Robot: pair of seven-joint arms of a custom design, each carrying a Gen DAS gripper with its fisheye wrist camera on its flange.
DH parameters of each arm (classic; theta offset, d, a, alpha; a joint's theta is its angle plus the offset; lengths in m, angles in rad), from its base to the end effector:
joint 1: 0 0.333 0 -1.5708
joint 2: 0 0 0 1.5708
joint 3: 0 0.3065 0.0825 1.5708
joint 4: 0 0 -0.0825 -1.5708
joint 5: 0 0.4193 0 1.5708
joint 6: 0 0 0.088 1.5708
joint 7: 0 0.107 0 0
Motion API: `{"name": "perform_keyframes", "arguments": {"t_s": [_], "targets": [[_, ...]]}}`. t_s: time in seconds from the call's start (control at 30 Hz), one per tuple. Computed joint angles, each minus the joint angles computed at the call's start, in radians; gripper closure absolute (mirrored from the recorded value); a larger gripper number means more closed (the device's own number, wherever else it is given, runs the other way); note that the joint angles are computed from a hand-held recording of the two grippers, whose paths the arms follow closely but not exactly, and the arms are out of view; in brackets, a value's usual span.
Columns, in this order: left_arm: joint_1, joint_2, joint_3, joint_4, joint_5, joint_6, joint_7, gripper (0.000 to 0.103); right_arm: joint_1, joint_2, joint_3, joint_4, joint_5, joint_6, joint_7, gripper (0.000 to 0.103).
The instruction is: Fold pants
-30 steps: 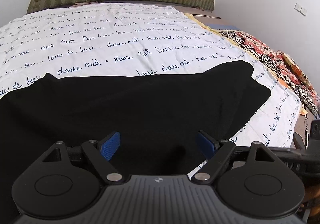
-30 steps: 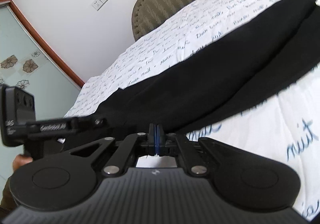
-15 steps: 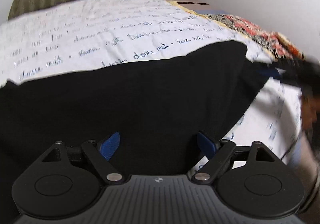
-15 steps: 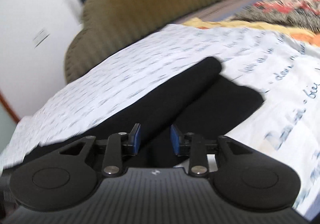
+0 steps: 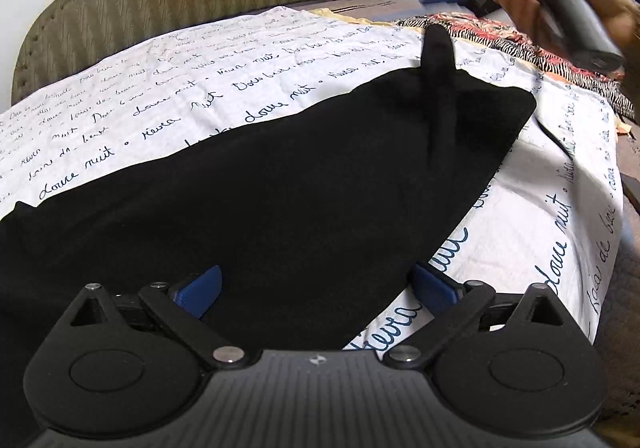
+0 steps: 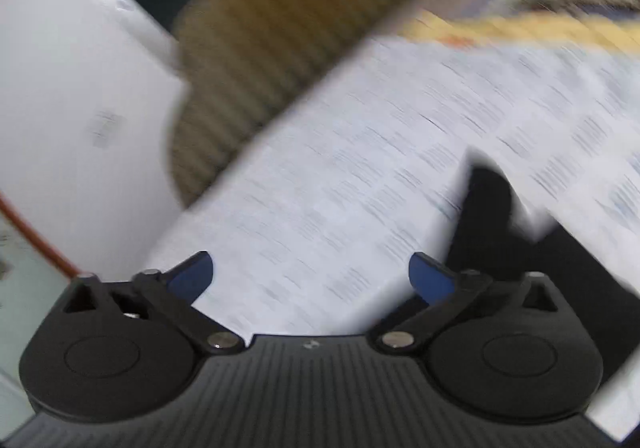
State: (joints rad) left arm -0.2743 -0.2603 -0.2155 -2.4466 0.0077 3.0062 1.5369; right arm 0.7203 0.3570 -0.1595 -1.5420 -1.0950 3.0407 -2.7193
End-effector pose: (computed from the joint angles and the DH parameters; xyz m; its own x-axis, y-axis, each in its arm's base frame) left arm 0.4657 -0.2528 0.4637 -0.4472 -0.8937 -0.0367 -0.6014 0.3308 -0.7272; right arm 0.5695 0.4598 0.5293 0.0729 -0.7345 -0.6747 -0.5370 0.5412 -0.6471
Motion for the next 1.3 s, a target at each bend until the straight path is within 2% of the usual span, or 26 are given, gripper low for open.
{"name": "perform_keyframes", "arguments": {"t_s": [0.03, 0.07, 0.13, 0.17, 0.2, 0.27, 0.3, 0.33, 0.37, 0.43, 0.5, 0.6, 0.63, 0.67, 0.7, 0.73, 0.8, 0.93, 1.0, 1.1, 1.13, 1.17, 1.2, 1.23, 1.27, 1.3], "targets": [[-0.018, 0.002, 0.018, -0.005, -0.020, 0.012, 0.018, 0.000, 0.016, 0.024, -0.035, 0.048, -0.071, 0.029, 0.039, 0.000], [-0.033, 0.004, 0.033, -0.011, -0.039, 0.028, 0.038, 0.000, 0.017, 0.031, -0.036, 0.066, -0.072, 0.013, 0.011, 0.000], [-0.028, 0.006, 0.028, -0.023, -0.041, 0.059, 0.044, 0.000, -0.022, 0.004, 0.050, 0.051, 0.070, -0.156, -0.194, 0.000], [-0.009, 0.005, 0.010, -0.027, -0.022, 0.066, 0.031, 0.000, -0.021, -0.017, 0.069, 0.033, 0.078, -0.240, -0.232, 0.000], [0.000, 0.003, -0.001, -0.029, -0.011, 0.069, 0.022, 0.000, 0.002, -0.050, 0.052, -0.008, 0.027, -0.280, -0.200, 0.000], [-0.019, 0.005, 0.018, -0.030, -0.023, 0.075, 0.034, 0.000, 0.027, -0.126, 0.037, -0.115, -0.127, -0.321, -0.054, 0.011], [-0.034, 0.006, 0.032, -0.031, -0.036, 0.078, 0.045, 0.000, 0.024, -0.161, 0.047, -0.167, -0.144, -0.346, -0.016, 0.015], [-0.042, 0.007, 0.040, -0.031, -0.046, 0.079, 0.053, 0.000, 0.019, -0.196, 0.057, -0.221, -0.155, -0.368, 0.026, 0.029], [-0.040, 0.010, 0.038, -0.030, -0.047, 0.082, 0.054, 0.000, 0.009, -0.228, 0.068, -0.272, -0.166, -0.376, 0.074, 0.041], [-0.019, 0.011, 0.018, -0.030, -0.032, 0.087, 0.040, 0.000, -0.026, -0.261, 0.081, -0.347, -0.161, -0.333, 0.121, 0.046], [-0.003, 0.011, 0.003, -0.031, -0.016, 0.090, 0.025, 0.000, -0.061, -0.267, 0.098, -0.384, -0.148, -0.288, 0.159, 0.046], [-0.003, 0.011, 0.004, -0.032, -0.008, 0.091, 0.019, 0.000, -0.117, -0.221, 0.112, -0.369, -0.191, -0.141, 0.265, 0.047], [-0.004, 0.011, 0.005, -0.032, -0.007, 0.091, 0.018, 0.000, -0.134, -0.195, 0.125, -0.349, -0.175, -0.124, 0.267, 0.059], [-0.011, 0.006, 0.010, -0.036, -0.010, 0.091, 0.020, 0.000, -0.152, -0.170, 0.146, -0.329, -0.119, -0.134, 0.221, 0.081], [-0.018, 0.006, 0.017, -0.037, -0.015, 0.092, 0.025, 0.000, -0.162, -0.153, 0.163, -0.314, -0.071, -0.160, 0.177, 0.092], [-0.024, 0.005, 0.023, -0.038, -0.020, 0.093, 0.030, 0.000, -0.159, -0.144, 0.165, -0.302, -0.075, -0.170, 0.176, 0.097], [-0.031, 0.005, 0.029, -0.039, -0.027, 0.094, 0.036, 0.000, -0.133, -0.161, 0.158, -0.297, -0.175, -0.208, 0.240, 0.098], [-0.031, 0.004, 0.028, -0.041, -0.029, 0.098, 0.038, 0.000, -0.123, -0.264, 0.211, -0.334, -0.316, -0.318, 0.274, 0.098], [-0.033, 0.004, 0.030, -0.042, -0.032, 0.099, 0.042, 0.000, -0.130, -0.288, 0.250, -0.314, -0.318, -0.370, 0.170, 0.098], [-0.034, 0.004, 0.031, -0.042, -0.036, 0.098, 0.044, 0.000, -0.113, -0.230, 0.309, -0.169, -0.273, -0.518, -0.164, 0.097], [-0.035, 0.003, 0.032, -0.042, -0.036, 0.097, 0.045, 0.000, -0.075, -0.176, 0.305, -0.083, -0.245, -0.589, -0.328, 0.092], [-0.033, 0.003, 0.030, -0.042, -0.035, 0.097, 0.045, 0.000, -0.054, -0.118, 0.302, 0.000, -0.201, -0.605, -0.498, 0.079], [-0.031, 0.003, 0.028, -0.042, -0.034, 0.098, 0.044, 0.000, -0.068, -0.059, 0.328, 0.077, -0.130, -0.565, -0.673, 0.068], [-0.030, 0.003, 0.028, -0.042, -0.034, 0.099, 0.044, 0.000, -0.117, -0.008, 0.386, 0.127, -0.050, -0.469, -0.819, 0.062], [-0.032, 0.003, 0.029, -0.043, -0.035, 0.100, 0.045, 0.000, -0.142, 0.020, 0.409, 0.145, -0.011, -0.363, -0.894, 0.065], [-0.034, 0.002, 0.031, -0.044, -0.037, 0.102, 0.047, 0.000, -0.133, 0.036, 0.397, 0.159, 0.002, -0.314, -0.913, 0.065]]}}
